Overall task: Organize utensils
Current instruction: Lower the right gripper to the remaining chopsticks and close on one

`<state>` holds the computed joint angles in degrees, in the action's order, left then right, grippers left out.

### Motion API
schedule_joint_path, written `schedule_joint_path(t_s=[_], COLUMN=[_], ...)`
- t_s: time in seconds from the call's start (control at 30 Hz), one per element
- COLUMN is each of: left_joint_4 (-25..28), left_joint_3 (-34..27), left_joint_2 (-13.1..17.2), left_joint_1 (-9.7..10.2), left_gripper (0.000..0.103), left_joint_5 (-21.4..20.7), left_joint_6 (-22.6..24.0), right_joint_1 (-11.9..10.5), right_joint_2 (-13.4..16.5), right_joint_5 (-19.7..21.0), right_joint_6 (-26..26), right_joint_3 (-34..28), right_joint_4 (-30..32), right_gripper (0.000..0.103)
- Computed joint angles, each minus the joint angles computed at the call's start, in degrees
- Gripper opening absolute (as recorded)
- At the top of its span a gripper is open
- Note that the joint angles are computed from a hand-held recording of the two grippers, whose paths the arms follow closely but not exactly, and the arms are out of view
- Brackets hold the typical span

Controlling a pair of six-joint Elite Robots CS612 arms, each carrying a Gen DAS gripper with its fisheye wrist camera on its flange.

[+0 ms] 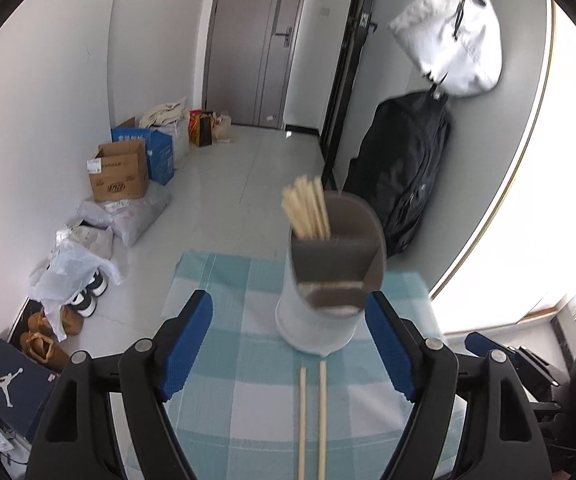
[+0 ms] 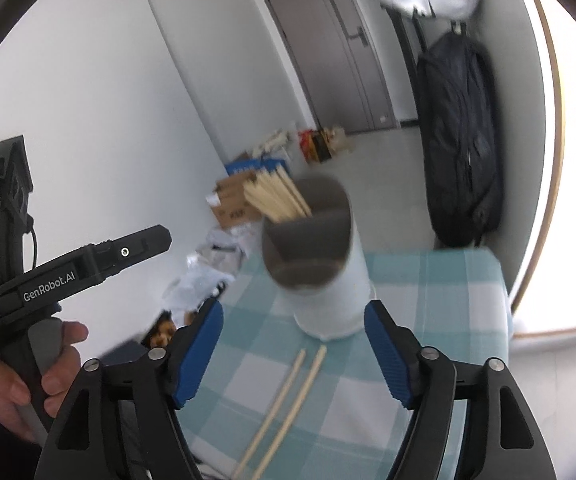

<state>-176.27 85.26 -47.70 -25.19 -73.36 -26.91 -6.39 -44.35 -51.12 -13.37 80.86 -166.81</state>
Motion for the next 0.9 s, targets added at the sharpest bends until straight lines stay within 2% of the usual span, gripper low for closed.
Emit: schedule_joint_path(t_s=[0.17, 0.27, 0.53, 0.63, 0.83, 0.9], left_joint_4=[2.11, 3.29, 6.15, 6.93, 5.74, 5.76], left_joint_3=[0.04, 0.04, -0.59, -0.73, 0.03, 0.16], left_joint_2=[1.57, 2.35, 3.38, 3.46, 3.41, 3.29], left_joint_1=[0.29, 0.56, 2.08, 2.26, 2.84, 3.15], left_gripper=[0.075, 0.075, 0.075, 0.075, 0.075, 0.075], left_joint_5=[-1.16, -1.4, -4.38, -3.68, -4.98, -5.34], left_joint_6=[-3.07, -4.35, -4.19, -4.27, -5.34, -5.93], right_joint_1=[0.45, 0.89, 2.46, 3.12, 4.04, 4.27], right_joint_2=[0.9, 1.67, 4.37, 5.69, 8.36, 9.36], right_joint_5=[-2.8, -4.81, -10.05, -11.11, -12.57, -12.64], right_joint_6=[-3.16, -5.23, -9.28, -9.36, -8.16, -7.52], right_joint_3=[-0.03, -0.9, -5.34, -8.15, -13.76, -15.7], right_joint_4=[4.53, 8.17, 17.22, 21.49, 28.17, 30.75], right_gripper=[0.081, 0.081, 0.081, 0.08, 0.07, 0.059])
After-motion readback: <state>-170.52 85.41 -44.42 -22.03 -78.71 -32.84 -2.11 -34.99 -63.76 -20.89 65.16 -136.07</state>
